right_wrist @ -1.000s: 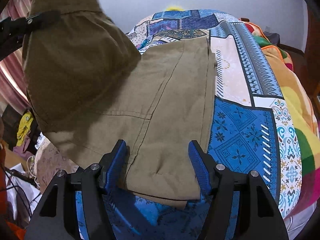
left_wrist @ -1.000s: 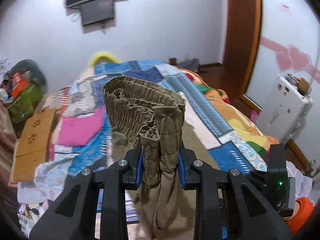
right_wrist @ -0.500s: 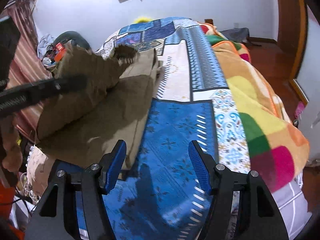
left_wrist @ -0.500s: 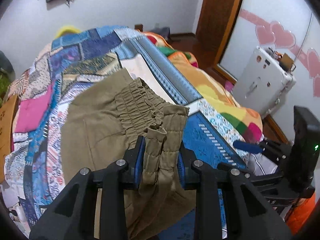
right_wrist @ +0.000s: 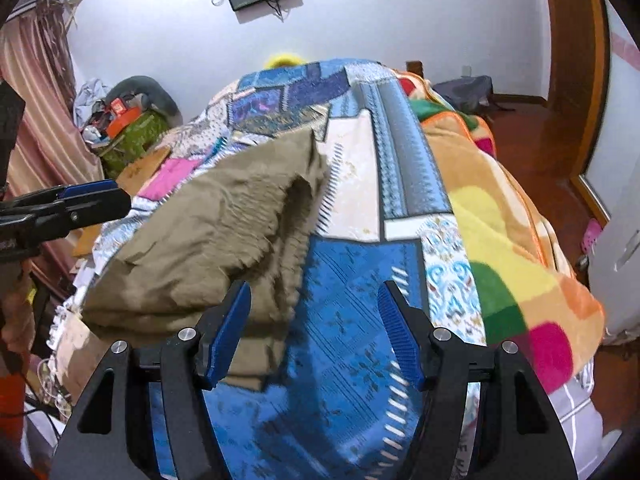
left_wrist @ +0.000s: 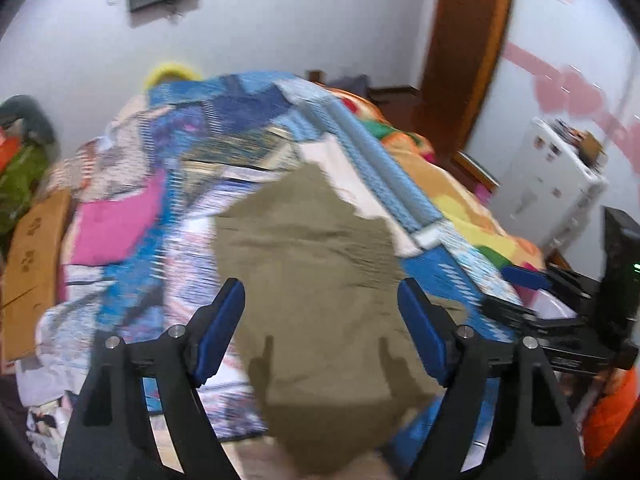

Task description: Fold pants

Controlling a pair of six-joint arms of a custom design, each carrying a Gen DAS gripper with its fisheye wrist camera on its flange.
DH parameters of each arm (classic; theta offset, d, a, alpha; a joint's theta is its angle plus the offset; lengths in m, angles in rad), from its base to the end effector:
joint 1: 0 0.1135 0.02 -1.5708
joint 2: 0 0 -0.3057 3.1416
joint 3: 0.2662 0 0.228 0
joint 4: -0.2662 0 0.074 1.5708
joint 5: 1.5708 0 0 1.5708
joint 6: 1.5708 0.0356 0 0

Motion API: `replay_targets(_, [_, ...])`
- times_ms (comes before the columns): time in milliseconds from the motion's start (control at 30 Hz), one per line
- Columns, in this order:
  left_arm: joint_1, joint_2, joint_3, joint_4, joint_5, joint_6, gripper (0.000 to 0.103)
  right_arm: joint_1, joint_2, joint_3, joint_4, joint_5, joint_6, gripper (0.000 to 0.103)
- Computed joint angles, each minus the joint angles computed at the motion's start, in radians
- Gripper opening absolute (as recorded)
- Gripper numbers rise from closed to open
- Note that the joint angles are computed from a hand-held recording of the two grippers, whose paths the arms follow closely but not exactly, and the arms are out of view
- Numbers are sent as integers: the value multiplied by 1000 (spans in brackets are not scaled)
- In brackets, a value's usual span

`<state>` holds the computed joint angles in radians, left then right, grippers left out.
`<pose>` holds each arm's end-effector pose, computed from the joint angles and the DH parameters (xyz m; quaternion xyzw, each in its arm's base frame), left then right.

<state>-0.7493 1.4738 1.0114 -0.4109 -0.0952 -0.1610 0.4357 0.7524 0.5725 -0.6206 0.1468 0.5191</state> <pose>0.2105 -0.1912 0.2894 0.2566 0.9031 -0.1099 0.3262 0.0929 0.0375 0.2637 0.0661 0.9223 0.1118 0.3640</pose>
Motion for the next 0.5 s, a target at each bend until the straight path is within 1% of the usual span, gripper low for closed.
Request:
replay_targets(100, [91,16,10,6,4,38,80,32,38,10,50,10,-1,63])
replay_targets(200, [180,81,50,-6,30,81,85,63,83,-4,113,17,18,64])
replay_targets(300, [241,173,109,-15,28,124,85,65,153,-31,177,-27,24,64])
replay_targets(367, [273,241,149,-9,23,134,85,65,193,-64,218,-50,26,64])
replay_targets(400, [286,269,168,-10,33,136,85,57,210,-86,244,-68,29,65])
replay_targets(500, [311,370,245,-30,60,145,85,19,191,-121,272,-107,43,73])
